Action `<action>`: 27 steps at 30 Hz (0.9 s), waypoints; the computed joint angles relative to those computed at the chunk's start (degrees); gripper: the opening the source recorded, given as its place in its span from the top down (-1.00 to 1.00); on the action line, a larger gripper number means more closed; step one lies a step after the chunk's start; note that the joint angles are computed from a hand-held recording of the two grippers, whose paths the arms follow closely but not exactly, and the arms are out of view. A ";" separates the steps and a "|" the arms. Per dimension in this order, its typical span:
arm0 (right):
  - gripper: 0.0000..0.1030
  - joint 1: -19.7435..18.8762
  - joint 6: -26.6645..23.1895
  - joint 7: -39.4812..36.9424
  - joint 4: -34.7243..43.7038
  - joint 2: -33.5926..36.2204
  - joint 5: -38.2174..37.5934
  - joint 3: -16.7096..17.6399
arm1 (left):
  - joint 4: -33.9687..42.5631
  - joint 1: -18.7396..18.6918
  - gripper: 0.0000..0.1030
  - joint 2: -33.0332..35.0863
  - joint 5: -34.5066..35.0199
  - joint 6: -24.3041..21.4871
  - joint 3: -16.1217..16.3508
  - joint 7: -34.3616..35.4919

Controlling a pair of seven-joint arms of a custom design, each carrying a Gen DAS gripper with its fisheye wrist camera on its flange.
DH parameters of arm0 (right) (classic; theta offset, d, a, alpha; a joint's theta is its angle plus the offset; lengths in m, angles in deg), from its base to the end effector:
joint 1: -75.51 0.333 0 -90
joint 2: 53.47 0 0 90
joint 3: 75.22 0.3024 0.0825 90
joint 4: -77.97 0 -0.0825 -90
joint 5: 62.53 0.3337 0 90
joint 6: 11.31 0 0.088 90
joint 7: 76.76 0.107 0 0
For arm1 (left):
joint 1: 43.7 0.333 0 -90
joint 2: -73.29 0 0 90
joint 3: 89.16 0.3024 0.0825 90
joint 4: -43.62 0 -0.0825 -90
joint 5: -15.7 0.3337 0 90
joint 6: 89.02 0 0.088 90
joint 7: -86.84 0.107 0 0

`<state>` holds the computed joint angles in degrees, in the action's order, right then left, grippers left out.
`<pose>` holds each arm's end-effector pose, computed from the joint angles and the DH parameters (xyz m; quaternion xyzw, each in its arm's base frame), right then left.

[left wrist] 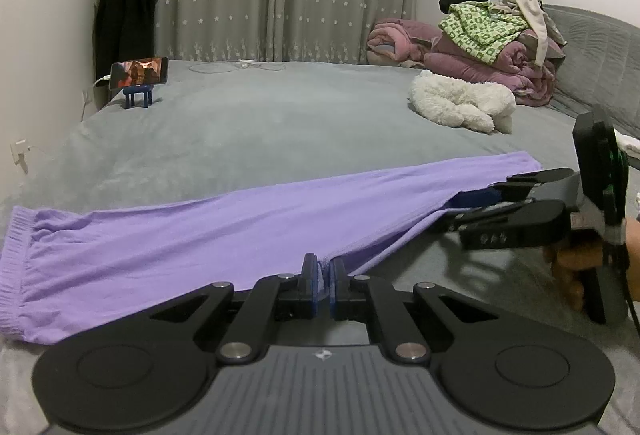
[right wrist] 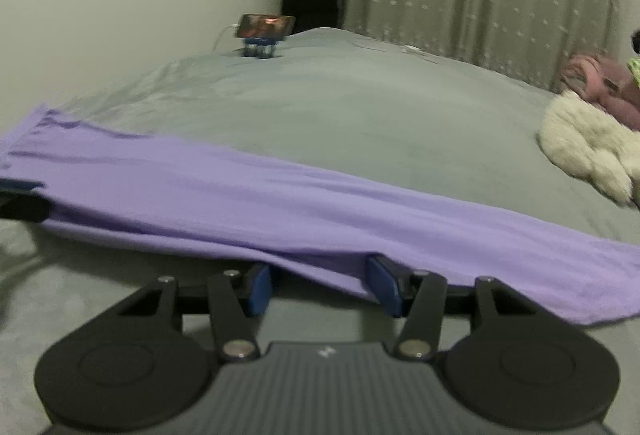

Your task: Fold clothes

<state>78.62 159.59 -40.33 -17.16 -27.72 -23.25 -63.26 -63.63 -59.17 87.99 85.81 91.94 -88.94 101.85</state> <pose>0.6577 0.1057 0.4553 -0.7685 0.4541 -0.2551 0.3716 0.5460 -0.2366 0.4680 -0.5558 0.6732 -0.4035 0.2739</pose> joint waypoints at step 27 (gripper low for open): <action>0.55 -0.54 2.76 8.49 -2.85 -0.97 -8.19 -3.35 | -0.78 1.04 0.91 -0.86 2.61 -0.82 -1.47 -0.21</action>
<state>78.08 162.35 -31.83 -20.02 -28.68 -31.45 -66.61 -64.40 -58.13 87.13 88.42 91.12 -90.41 101.64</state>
